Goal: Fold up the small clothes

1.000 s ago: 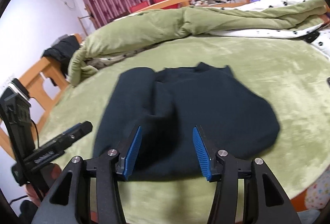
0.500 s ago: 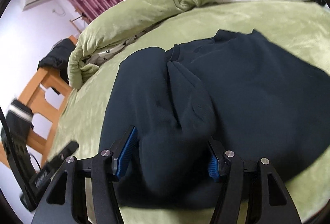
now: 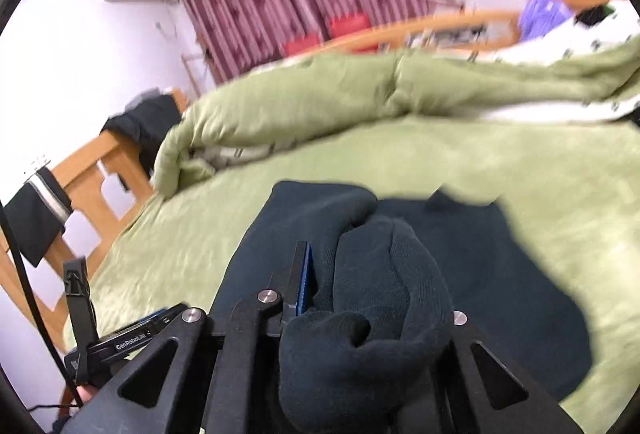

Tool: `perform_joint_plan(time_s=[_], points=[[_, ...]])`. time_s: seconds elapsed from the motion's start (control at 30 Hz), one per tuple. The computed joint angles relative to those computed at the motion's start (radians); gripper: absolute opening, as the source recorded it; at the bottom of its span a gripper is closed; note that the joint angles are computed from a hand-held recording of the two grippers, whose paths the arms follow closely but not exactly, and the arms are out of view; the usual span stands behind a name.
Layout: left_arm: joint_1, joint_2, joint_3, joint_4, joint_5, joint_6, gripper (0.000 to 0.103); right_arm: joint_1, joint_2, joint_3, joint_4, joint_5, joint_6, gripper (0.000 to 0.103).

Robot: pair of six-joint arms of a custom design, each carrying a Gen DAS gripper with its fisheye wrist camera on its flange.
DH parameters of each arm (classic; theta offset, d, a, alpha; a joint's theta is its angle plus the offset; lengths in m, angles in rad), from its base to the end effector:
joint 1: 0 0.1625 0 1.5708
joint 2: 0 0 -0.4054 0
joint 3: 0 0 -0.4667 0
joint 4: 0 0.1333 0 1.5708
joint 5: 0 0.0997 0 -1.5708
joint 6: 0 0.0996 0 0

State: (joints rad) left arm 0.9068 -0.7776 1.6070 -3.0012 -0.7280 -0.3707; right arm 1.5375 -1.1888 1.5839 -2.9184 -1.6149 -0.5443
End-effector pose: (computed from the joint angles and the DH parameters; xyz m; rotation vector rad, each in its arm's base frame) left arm -0.2825 -0.6980 0.1044 0.0211 2.4519 -1.1926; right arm 0.1048 -0.7246 0.3826 0.6173 -2.4781 1.2467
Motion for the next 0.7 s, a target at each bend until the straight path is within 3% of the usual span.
perform_joint_plan(time_s=[0.07, 0.13, 0.2, 0.3, 0.43, 0.57, 0.7], points=[[-0.002, 0.003, -0.001, -0.009, -0.006, 0.008, 0.071, -0.026, -0.022, 0.005, -0.028, -0.03, 0.012, 0.014], [-0.004, 0.012, -0.009, -0.007, -0.005, 0.023, 0.071, -0.054, -0.031, 0.0, -0.026, -0.106, 0.027, 0.014], [-0.007, 0.023, -0.017, 0.001, -0.007, 0.037, 0.071, -0.084, -0.018, -0.034, 0.06, -0.198, 0.08, 0.016], [-0.016, 0.04, -0.033, 0.028, -0.004, 0.057, 0.071, -0.113, -0.007, -0.06, 0.188, -0.255, 0.111, 0.032], [-0.037, 0.044, -0.03, 0.037, -0.017, 0.084, 0.071, -0.115, -0.063, -0.009, 0.127, -0.243, 0.065, 0.043], [-0.056, 0.06, -0.04, 0.02, -0.044, 0.125, 0.074, -0.102, -0.097, 0.025, 0.019, -0.247, -0.039, 0.044], [-0.059, 0.089, -0.075, 0.064, -0.074, 0.107, 0.074, -0.091, -0.084, -0.013, 0.06, -0.209, -0.102, 0.044]])
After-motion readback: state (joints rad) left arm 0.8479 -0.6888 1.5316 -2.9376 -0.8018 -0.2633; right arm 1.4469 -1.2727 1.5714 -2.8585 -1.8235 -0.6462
